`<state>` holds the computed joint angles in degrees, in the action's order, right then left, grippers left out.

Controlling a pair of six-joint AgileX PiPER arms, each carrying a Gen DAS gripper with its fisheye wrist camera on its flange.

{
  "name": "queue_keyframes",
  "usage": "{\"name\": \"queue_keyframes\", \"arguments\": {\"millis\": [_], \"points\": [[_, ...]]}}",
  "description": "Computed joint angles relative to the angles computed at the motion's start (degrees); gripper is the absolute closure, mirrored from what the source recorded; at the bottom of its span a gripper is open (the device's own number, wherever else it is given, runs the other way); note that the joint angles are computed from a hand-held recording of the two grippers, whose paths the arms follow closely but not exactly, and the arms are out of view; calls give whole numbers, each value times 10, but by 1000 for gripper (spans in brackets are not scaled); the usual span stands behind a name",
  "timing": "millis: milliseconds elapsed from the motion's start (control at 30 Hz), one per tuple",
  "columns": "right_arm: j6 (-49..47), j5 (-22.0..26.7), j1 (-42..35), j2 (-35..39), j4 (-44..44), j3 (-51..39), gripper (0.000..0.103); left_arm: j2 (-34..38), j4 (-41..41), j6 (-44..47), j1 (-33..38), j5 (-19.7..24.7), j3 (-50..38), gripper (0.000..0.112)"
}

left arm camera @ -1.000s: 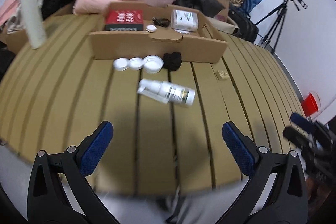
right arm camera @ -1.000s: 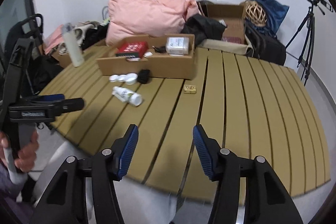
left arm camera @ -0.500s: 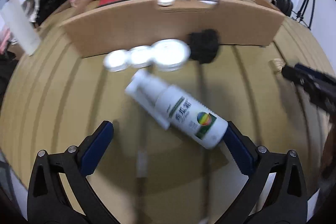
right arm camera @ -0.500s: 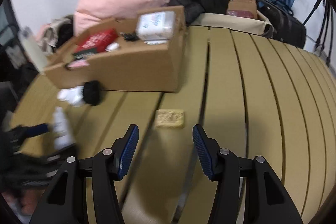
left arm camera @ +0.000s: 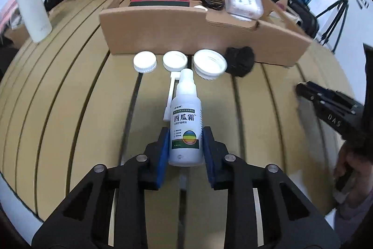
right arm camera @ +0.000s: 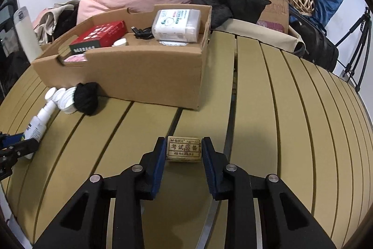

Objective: Organize objects
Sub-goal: 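Grasp the small gold box with the right gripper while the left grasps the white spray bottle, then carry the gold box and spray bottle into the tray, open both grippers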

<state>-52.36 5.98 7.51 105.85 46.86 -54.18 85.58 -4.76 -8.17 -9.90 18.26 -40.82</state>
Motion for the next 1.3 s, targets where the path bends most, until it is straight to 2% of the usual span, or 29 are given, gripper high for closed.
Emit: {"name": "queue_keyframes", "arguments": {"millis": [67, 100, 167, 233, 333, 400, 467, 533, 633, 733, 800, 833, 900, 933, 1000, 1100, 1167, 1300], "points": [[-111, 11, -4, -41, 109, 35, 70, -48, 38, -28, -8, 18, 18, 88], [-141, 16, -5, -63, 139, 52, 70, -94, 40, -29, -12, 48, 28, 88], [-159, 41, -10, -136, 148, 104, 70, -176, 12, 2, -10, 80, 50, 88], [-124, 75, -10, -214, 94, 151, 70, -278, 3, 10, -14, 142, 62, 88], [29, 123, 18, -346, -75, 216, 70, -385, -5, 9, -17, 226, 63, 88], [100, 172, 33, -436, -142, 245, 70, -449, -4, 2, -23, 278, 61, 88], [120, 240, 20, -523, -146, 262, 70, -483, -48, 45, 9, 321, 51, 88], [108, 291, -7, -571, -134, 262, 70, -492, -135, 136, 83, 359, 41, 88], [95, 317, -31, -578, -140, 240, 70, -441, -182, 180, 106, 361, 10, 88], [35, 329, -60, -523, -96, 191, 70, -344, -172, 185, 75, 338, -49, 88], [25, 311, -53, -459, -94, 133, 70, -243, -174, 200, 67, 331, -124, 88], [23, 306, -52, -431, -90, 105, 70, -186, -166, 189, 56, 312, -169, 88], [24, 303, -50, -344, -85, 22, 70, -81, -128, 173, 41, 324, -267, 88], [32, 304, -47, -295, -89, -27, 70, -24, -116, 151, 33, 310, -315, 88], [81, 313, -31, -194, -130, -135, 70, 86, -95, 132, 24, 316, -415, 88], [152, 344, -11, -35, -178, -307, 70, 239, -66, 96, 20, 354, -558, 88], [190, 364, -2, 73, -181, -421, 70, 296, -38, 79, 14, 345, -594, 88], [277, 449, 15, 247, -216, -651, 69, 348, -81, 133, 24, 334, -606, 88]]}}
